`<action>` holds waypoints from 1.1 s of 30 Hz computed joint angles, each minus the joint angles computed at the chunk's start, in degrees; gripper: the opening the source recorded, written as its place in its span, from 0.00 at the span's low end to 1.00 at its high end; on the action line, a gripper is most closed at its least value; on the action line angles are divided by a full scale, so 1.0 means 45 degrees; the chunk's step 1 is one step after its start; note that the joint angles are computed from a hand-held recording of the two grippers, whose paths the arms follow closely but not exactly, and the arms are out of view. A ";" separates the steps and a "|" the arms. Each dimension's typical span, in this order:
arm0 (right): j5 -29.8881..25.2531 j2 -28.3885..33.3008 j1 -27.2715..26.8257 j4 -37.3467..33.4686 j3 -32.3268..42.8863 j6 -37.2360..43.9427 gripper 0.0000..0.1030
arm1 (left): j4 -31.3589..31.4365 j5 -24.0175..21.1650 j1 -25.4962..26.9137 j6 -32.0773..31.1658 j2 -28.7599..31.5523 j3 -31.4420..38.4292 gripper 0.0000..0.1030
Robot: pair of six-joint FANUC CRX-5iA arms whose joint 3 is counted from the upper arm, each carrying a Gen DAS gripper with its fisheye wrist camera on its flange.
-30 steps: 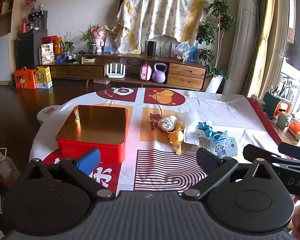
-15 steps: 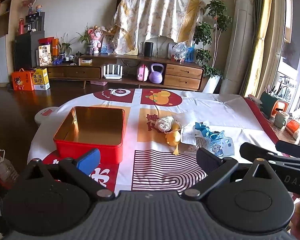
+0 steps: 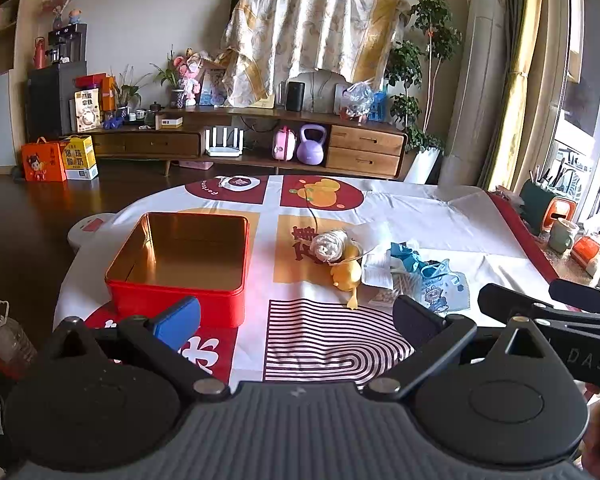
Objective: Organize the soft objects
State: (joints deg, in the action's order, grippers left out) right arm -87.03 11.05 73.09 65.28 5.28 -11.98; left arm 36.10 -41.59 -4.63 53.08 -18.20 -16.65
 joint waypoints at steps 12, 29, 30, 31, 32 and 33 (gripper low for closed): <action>0.0531 -0.0272 -0.0511 -0.0362 -0.0251 0.0142 0.97 | -0.0602 -0.0367 -0.0200 0.0309 0.1204 0.1115 1.00; 0.1904 -0.1223 -0.2050 -0.1251 -0.1327 0.1339 0.95 | -0.1875 -0.0494 -0.1301 0.1853 0.4399 0.4369 1.00; 0.2051 -0.1291 -0.2152 -0.1301 -0.1430 0.1456 0.95 | -0.1900 -0.0497 -0.1375 0.1916 0.4616 0.4576 1.00; 0.2153 -0.1359 -0.2250 -0.1360 -0.1525 0.1595 0.95 | -0.2061 -0.0553 -0.1477 0.2090 0.4909 0.4917 1.00; 0.2200 -0.1404 -0.2366 -0.1445 -0.1586 0.1763 0.95 | -0.2228 -0.0611 -0.1558 0.2254 0.5183 0.5238 1.00; 0.2241 -0.1416 -0.2444 -0.1496 -0.1636 0.1850 0.95 | -0.2265 -0.0606 -0.1630 0.2271 0.5437 0.5477 1.00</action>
State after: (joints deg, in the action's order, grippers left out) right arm -76.94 4.68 62.10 58.54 -2.08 -3.66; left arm 25.90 -44.32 -11.96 63.30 6.26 8.00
